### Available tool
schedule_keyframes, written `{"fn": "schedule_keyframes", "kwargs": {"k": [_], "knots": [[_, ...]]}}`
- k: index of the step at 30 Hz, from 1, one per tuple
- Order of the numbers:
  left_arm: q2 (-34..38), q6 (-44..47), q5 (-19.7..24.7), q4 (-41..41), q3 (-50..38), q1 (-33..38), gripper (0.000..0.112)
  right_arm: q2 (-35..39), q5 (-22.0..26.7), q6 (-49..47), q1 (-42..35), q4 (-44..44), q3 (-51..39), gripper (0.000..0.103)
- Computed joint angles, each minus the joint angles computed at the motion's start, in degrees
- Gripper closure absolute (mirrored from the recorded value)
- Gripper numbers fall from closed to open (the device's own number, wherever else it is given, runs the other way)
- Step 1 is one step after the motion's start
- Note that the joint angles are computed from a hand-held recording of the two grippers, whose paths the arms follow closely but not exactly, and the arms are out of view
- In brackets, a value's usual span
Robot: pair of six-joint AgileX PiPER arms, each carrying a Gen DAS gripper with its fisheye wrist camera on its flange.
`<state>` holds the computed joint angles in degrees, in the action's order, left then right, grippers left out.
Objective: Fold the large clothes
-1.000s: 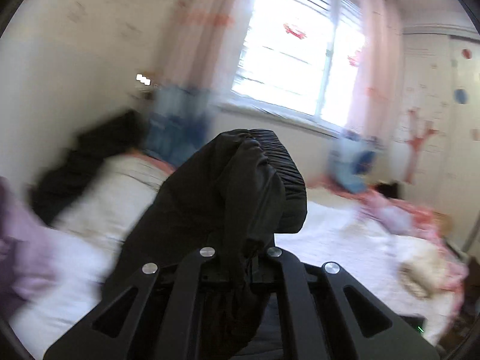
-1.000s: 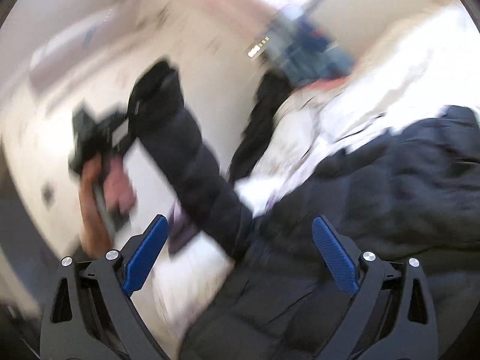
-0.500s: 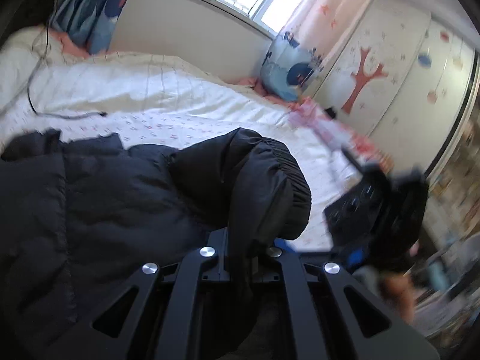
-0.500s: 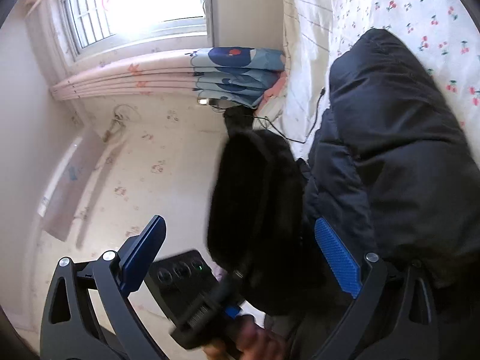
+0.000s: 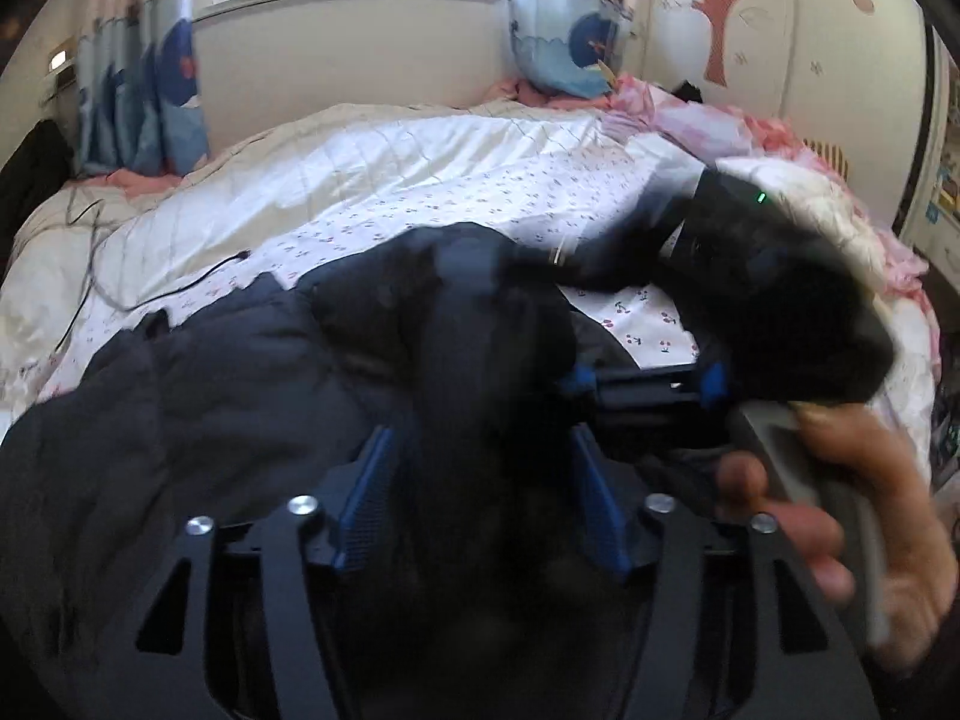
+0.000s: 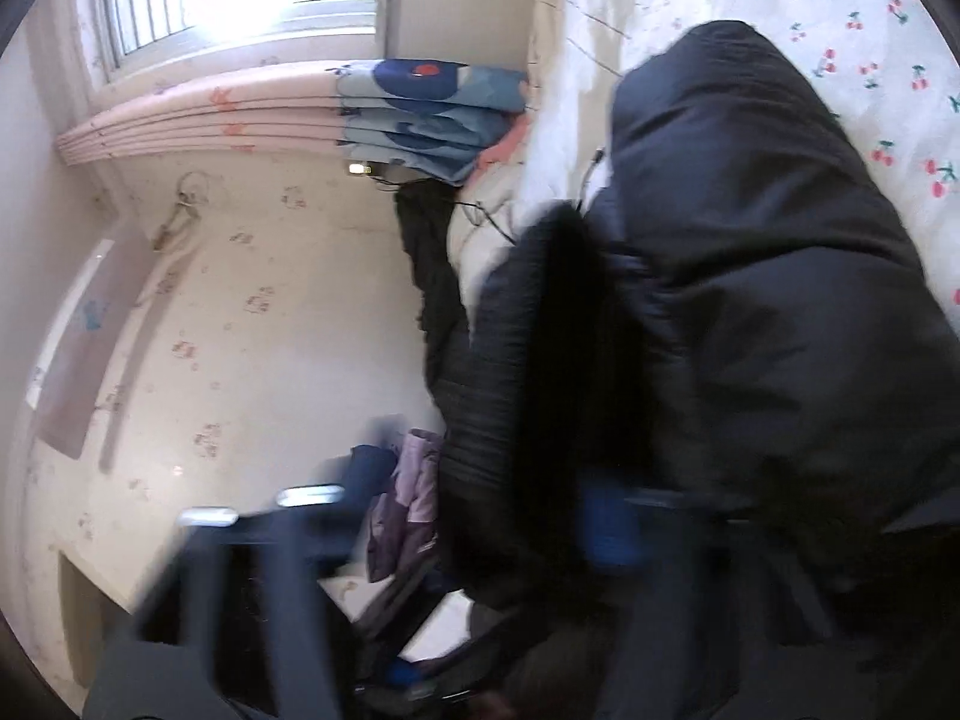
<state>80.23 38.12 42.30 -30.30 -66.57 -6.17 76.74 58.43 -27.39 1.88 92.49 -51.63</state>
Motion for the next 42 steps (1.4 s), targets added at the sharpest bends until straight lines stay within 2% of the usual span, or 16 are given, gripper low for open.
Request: {"fn": "schedule_keyframes", "kwargs": {"k": [2, 5, 7, 12, 14, 17, 20, 22, 25, 30, 33, 35, 36, 38, 40, 42], "knots": [[-3.0, 1.4, 0.8, -1.9, 2.1, 3.0, 0.047, -0.4, -2.0, -0.3, 0.4, -1.4, 0.5, 0.086], [-7.9, 4.8, 1.9, -7.0, 5.7, 10.2, 0.041, -2.0, -5.1, 0.5, 1.8, -5.3, -0.7, 0.089], [-9.3, 7.8, 4.6, -12.6, 6.6, 17.0, 0.037, -3.7, -8.2, 3.1, 3.8, -10.5, -3.0, 0.090], [-3.5, 5.4, 9.6, -20.8, -1.0, 32.6, 0.036, -9.3, -22.2, 16.9, 16.7, -39.2, -17.9, 0.093], [-1.1, 6.0, 12.2, -27.0, -3.3, 38.6, 0.032, -10.0, -24.8, 22.2, 20.6, -50.6, -24.7, 0.093], [1.4, 6.3, 10.8, -28.8, -5.5, 41.7, 0.030, -9.4, -24.2, 33.3, 22.7, -66.0, -29.5, 0.093], [5.4, 3.8, 9.8, -26.5, -7.0, 41.8, 0.030, -8.7, -22.1, 37.9, 19.7, -71.9, -25.3, 0.093], [7.7, 1.1, 8.1, -23.2, -6.9, 41.0, 0.030, -7.8, -20.1, 38.5, 16.8, -72.3, -19.9, 0.093], [12.9, -5.8, 3.8, -12.8, -7.3, 38.3, 0.030, -5.7, -18.0, 38.9, 15.0, -73.0, -15.8, 0.093], [14.1, -5.5, 3.2, -11.5, -5.1, 39.5, 0.030, -4.4, -13.3, 39.1, 13.5, -73.3, -14.6, 0.093], [11.4, -4.7, 3.0, -12.7, -4.2, 39.7, 0.030, -6.7, -11.7, 42.6, 12.7, -76.2, -15.0, 0.085], [9.8, -2.7, 2.9, -14.6, -3.4, 40.4, 0.030, -8.9, -12.5, 51.1, 16.6, -86.2, -17.2, 0.080], [8.9, -1.6, 2.5, -15.6, -2.8, 40.5, 0.030, -11.7, -14.8, 54.5, 19.5, -91.9, -17.2, 0.080], [7.6, 0.2, 2.4, -17.1, -2.3, 40.7, 0.030, -13.7, -16.0, 60.0, 25.2, -100.8, -19.3, 0.065], [7.3, 0.7, 2.6, -17.1, -2.3, 40.2, 0.030, -13.7, -20.1, 58.7, 29.5, -100.6, -19.8, 0.049], [8.3, 0.0, 2.3, -15.9, -2.9, 39.4, 0.030, -11.2, -19.8, 53.6, 30.0, -93.9, -20.5, 0.048]]}}
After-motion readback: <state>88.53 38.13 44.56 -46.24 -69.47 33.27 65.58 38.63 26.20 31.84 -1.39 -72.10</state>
